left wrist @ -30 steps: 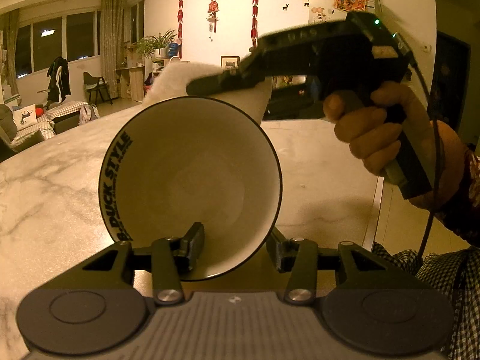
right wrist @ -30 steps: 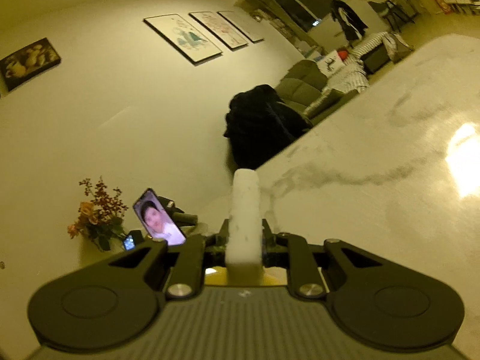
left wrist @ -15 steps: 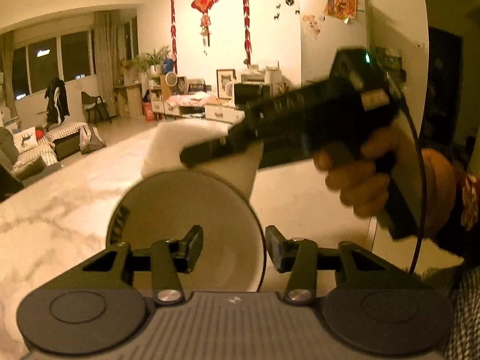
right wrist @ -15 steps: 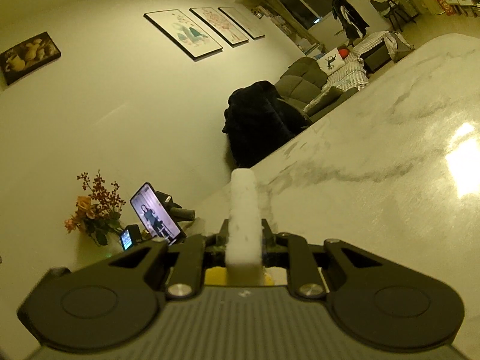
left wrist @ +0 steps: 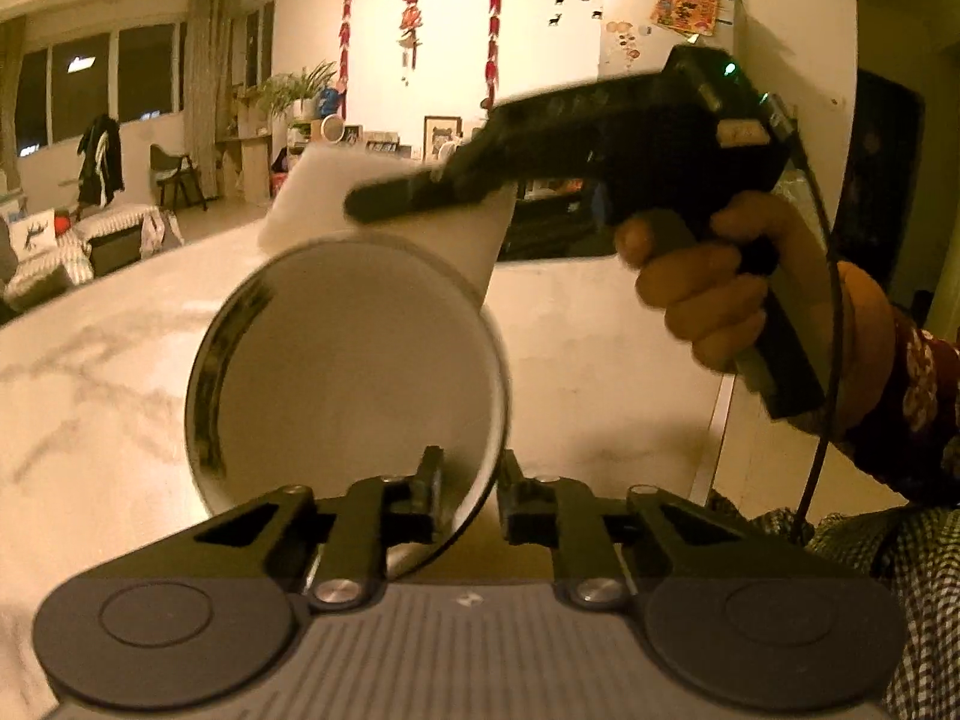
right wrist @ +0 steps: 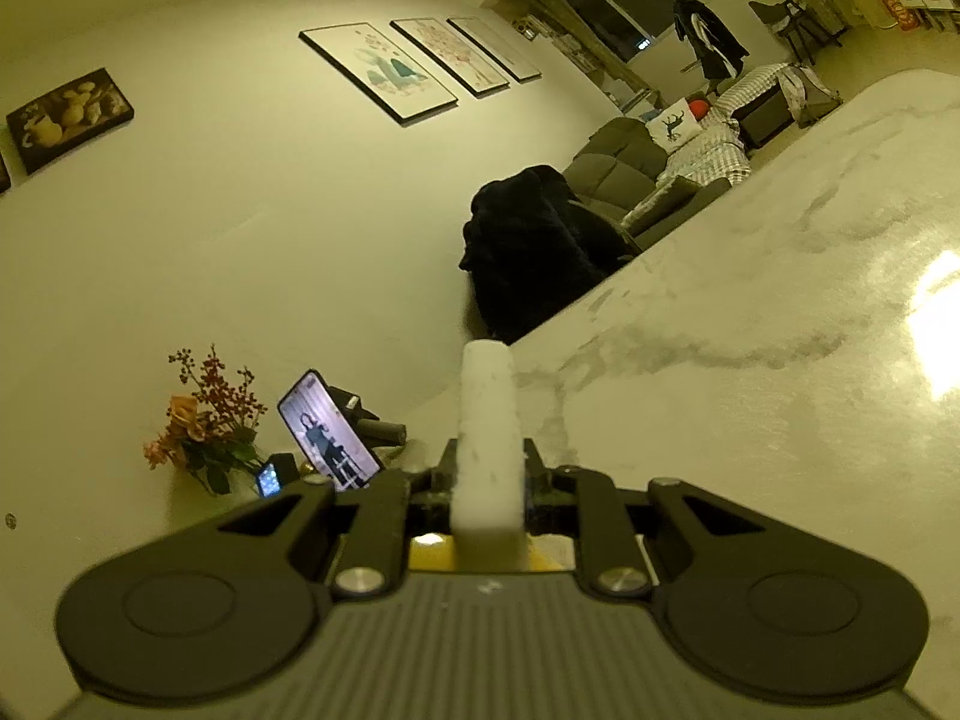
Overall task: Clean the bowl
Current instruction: 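Rotate the bowl with the left gripper while the right gripper wipes the rim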
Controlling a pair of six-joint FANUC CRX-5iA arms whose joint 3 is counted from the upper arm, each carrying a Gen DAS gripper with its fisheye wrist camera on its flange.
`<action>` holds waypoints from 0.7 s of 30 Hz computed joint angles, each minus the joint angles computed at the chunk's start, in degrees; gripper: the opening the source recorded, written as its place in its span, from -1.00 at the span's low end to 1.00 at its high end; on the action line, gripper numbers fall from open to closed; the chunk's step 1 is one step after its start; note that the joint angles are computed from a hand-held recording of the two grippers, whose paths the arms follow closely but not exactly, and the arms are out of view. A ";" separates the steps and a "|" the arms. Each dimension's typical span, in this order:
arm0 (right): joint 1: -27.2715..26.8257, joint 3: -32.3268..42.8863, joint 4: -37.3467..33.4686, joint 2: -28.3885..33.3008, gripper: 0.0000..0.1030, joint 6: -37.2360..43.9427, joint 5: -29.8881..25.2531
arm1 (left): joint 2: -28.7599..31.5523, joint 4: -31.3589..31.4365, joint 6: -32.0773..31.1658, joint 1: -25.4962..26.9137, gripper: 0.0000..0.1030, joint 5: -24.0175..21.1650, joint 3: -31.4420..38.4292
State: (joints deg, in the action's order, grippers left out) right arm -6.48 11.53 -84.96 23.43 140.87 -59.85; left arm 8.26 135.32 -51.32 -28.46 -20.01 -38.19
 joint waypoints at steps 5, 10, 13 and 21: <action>-0.42 -0.02 -1.41 -0.22 -0.64 0.45 -1.93 | 0.82 7.42 -5.78 -1.49 -0.36 -0.38 0.58; -0.33 -0.32 -0.52 0.11 -0.64 -0.15 -1.07 | 1.66 7.17 -4.85 -1.53 -0.31 -0.25 1.51; -0.17 -0.42 0.62 0.50 -0.64 -1.30 0.19 | 2.05 5.74 -3.43 -1.07 -0.29 -0.60 1.86; 1.03 -0.71 2.81 0.11 -0.63 -2.49 2.18 | 2.84 2.60 -0.40 -0.30 -0.25 -0.90 2.97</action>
State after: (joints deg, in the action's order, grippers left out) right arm -5.46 10.83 -82.15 23.54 138.37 -57.67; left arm 11.10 137.91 -51.73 -28.76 -20.91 -35.22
